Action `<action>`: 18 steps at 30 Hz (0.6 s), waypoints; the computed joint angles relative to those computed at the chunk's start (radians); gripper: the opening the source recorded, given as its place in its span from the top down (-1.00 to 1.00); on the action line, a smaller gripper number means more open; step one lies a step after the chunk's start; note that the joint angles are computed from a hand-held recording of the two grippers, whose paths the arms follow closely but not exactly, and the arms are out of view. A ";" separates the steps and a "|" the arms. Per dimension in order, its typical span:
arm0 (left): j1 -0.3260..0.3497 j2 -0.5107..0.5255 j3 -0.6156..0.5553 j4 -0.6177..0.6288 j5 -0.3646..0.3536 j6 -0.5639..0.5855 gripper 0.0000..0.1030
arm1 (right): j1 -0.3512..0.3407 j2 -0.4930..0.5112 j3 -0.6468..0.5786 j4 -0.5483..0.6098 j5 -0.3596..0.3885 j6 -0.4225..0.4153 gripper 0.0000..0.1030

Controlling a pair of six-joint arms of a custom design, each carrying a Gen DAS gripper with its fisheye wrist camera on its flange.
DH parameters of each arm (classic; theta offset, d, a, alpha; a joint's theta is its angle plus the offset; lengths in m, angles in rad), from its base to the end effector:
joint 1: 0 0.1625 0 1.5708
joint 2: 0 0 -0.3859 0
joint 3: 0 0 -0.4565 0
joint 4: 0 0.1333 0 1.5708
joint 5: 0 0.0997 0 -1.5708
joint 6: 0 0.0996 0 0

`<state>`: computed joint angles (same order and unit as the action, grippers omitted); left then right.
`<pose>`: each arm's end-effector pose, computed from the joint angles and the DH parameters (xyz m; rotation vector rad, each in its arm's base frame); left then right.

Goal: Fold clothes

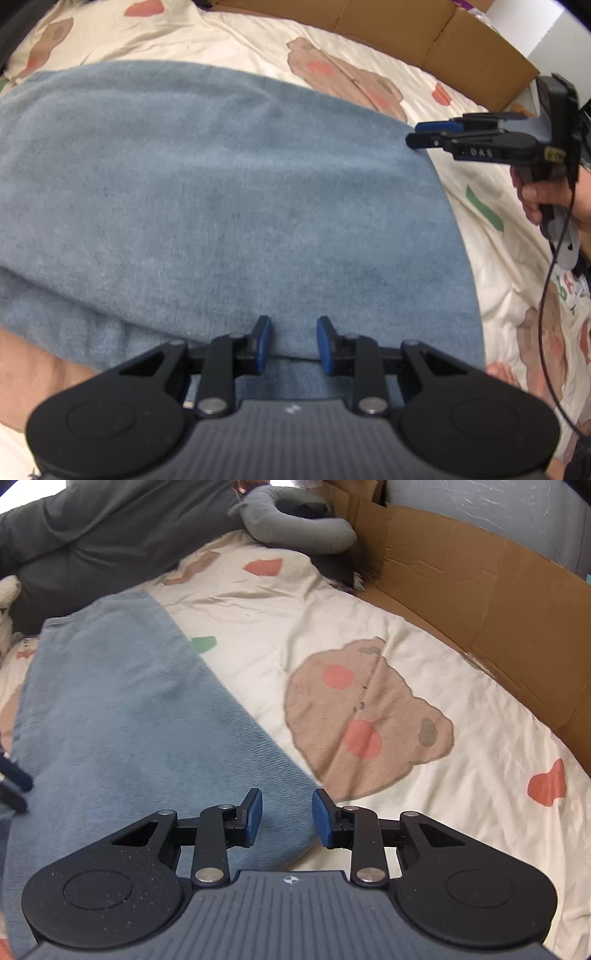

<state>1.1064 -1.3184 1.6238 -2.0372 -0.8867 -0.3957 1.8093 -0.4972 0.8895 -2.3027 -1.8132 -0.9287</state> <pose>-0.1123 -0.6624 0.3387 0.0142 2.5286 -0.5605 0.3159 -0.8363 0.1141 1.4843 -2.3532 0.3342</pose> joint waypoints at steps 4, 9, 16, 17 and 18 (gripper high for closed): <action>-0.001 0.003 -0.016 0.029 -0.005 -0.017 0.52 | -0.012 0.027 -0.061 0.062 -0.010 0.055 0.26; -0.006 -0.028 -0.009 0.021 -0.050 -0.038 0.69 | -0.001 -0.015 -0.011 0.004 0.034 0.056 0.29; -0.024 -0.051 0.004 0.045 -0.108 -0.050 0.78 | 0.013 -0.064 0.064 0.053 0.052 0.041 0.46; -0.026 -0.053 0.007 0.054 -0.108 -0.056 0.78 | 0.014 -0.069 0.076 0.059 0.046 0.039 0.46; -0.024 -0.059 0.011 0.059 -0.115 -0.066 0.78 | 0.013 -0.075 0.089 0.066 0.039 0.037 0.46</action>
